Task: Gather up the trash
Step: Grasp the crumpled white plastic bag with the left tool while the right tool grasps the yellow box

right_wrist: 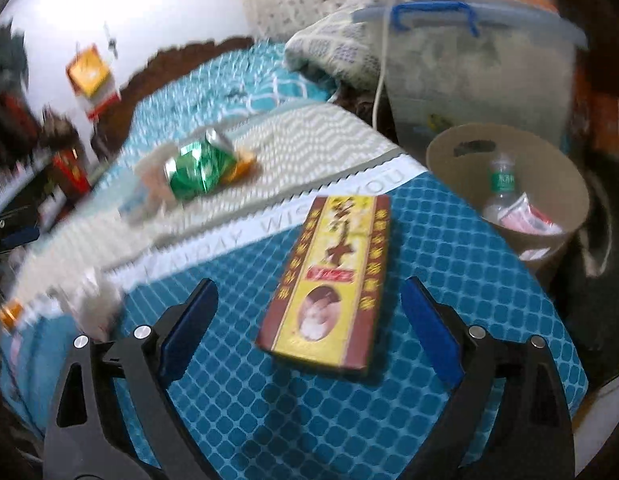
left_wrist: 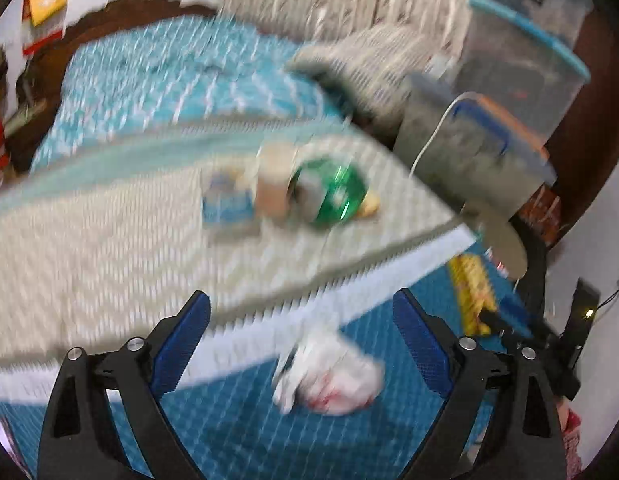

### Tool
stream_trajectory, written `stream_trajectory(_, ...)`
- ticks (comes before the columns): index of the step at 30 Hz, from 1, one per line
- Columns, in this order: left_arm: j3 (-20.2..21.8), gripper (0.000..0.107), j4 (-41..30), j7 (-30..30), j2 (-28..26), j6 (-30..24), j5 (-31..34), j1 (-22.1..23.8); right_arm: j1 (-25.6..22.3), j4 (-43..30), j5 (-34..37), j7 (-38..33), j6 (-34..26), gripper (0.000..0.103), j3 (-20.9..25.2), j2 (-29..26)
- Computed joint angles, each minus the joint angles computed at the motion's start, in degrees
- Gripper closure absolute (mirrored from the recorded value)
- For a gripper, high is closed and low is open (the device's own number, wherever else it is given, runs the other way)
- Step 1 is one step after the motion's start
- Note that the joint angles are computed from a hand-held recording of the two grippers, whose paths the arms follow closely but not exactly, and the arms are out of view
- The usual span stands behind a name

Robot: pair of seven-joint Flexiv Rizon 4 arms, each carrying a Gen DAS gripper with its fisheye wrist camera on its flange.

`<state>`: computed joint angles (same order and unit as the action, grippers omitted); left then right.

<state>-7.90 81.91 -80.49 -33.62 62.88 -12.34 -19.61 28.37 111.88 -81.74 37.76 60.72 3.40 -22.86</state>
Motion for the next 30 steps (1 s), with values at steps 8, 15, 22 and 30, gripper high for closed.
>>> stream_trajectory(8, 0.3, 0.013, 1.4, -3.6, -2.1, -6.1, -0.8, -0.4, 3.0, -2.1, 11.4, -10.8, -5.0, 0.01, 0.2, -2.1)
stream_trajectory(15, 2.7, 0.013, 0.3, -6.2, -3.7, -3.7, 5.2, -3.9, 3.5, -1.7, 12.6, -11.6, -4.1, 0.026, -0.7, -2.0)
stream_trajectory(22, 1.9, 0.069, -3.5, -5.1, -6.0, -8.6, 6.2, -4.9, 3.1, 0.5, 6.2, -5.5, -2.2, 0.035, -2.0, -0.6)
stream_trajectory(30, -3.4, 0.07, -7.5, 2.0, -8.3, -10.5, 0.7, -4.6, -2.3, 4.8, -6.1, 10.1, 0.4, 0.036, -0.6, 3.0)
